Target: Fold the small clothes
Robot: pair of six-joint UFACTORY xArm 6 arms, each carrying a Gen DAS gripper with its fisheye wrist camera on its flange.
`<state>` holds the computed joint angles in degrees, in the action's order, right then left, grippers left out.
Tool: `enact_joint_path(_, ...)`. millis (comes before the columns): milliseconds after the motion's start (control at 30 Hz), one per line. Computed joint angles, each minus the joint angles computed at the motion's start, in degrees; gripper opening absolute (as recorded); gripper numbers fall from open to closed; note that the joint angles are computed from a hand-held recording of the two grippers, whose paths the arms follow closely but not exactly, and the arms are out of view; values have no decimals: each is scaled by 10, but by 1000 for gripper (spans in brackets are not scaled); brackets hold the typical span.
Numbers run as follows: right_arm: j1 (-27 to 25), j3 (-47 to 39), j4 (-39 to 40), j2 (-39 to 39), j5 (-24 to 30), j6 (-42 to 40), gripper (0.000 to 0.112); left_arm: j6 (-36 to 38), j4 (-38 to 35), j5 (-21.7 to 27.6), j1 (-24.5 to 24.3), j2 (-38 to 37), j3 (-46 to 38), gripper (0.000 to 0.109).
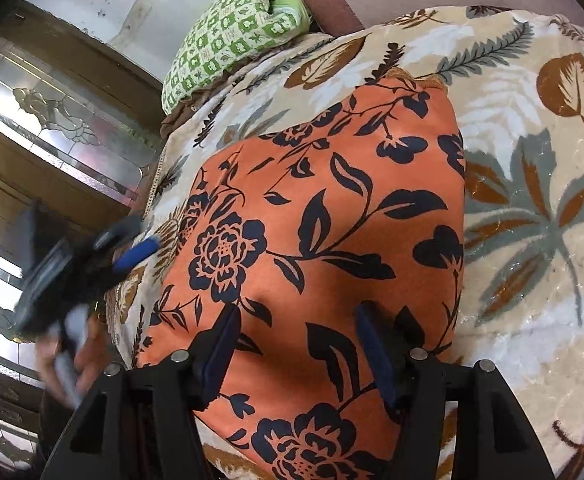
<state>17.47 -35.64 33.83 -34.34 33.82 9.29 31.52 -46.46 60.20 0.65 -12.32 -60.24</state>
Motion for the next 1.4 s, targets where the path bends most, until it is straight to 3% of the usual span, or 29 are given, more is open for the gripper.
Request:
enact_joint_path(133,-3,5,24,-3,-2,-18,64,-42,5,30,-22,79,-52,73)
enact_joint_path(167,-3,8,27,-5,-6,-21,64,-47,10,37,-25,88,-59,67)
enact_joint_path(200,-2,9,28,-5,-8,-23,64,-43,22,39,-32,96,-66,52)
enact_joint_path(333,2,17,23,-12,-18,-21,64,3,22,30,-41,77,-66,24)
enact_joint_path(400,5,21,14,-16,-22,-16,64,44,-7,22,-41,55,-61,23)
enact_joint_path(467,5,24,15,-19,-24,-16,64,13,23,23,-43,88,-74,23)
enact_joint_path(500,5,24,22,-18,-24,-22,64,-6,44,20,-46,112,-74,24)
enact_joint_path(567,3,16,17,-13,-12,-18,64,-6,13,40,-30,125,-80,26)
enact_joint_path(667,2,10,4,-12,-1,-8,65,-6,10,15,-29,72,-55,28)
enact_joint_path(800,-8,12,12,-35,9,-2,64,6,59,-23,-38,-9,-6,56)
enact_joint_path(900,-12,24,-17,-81,-9,15,69,31,50,-40,-23,-81,48,74)
enact_joint_path(1033,-61,32,-33,-114,26,25,77,39,52,-7,7,-94,69,75)
enact_joint_path(1200,-139,44,99,-84,53,-42,77,24,40,28,17,-73,72,75)
enact_joint_path(1400,-144,23,223,-4,54,-134,77,3,58,33,-15,-38,58,75)
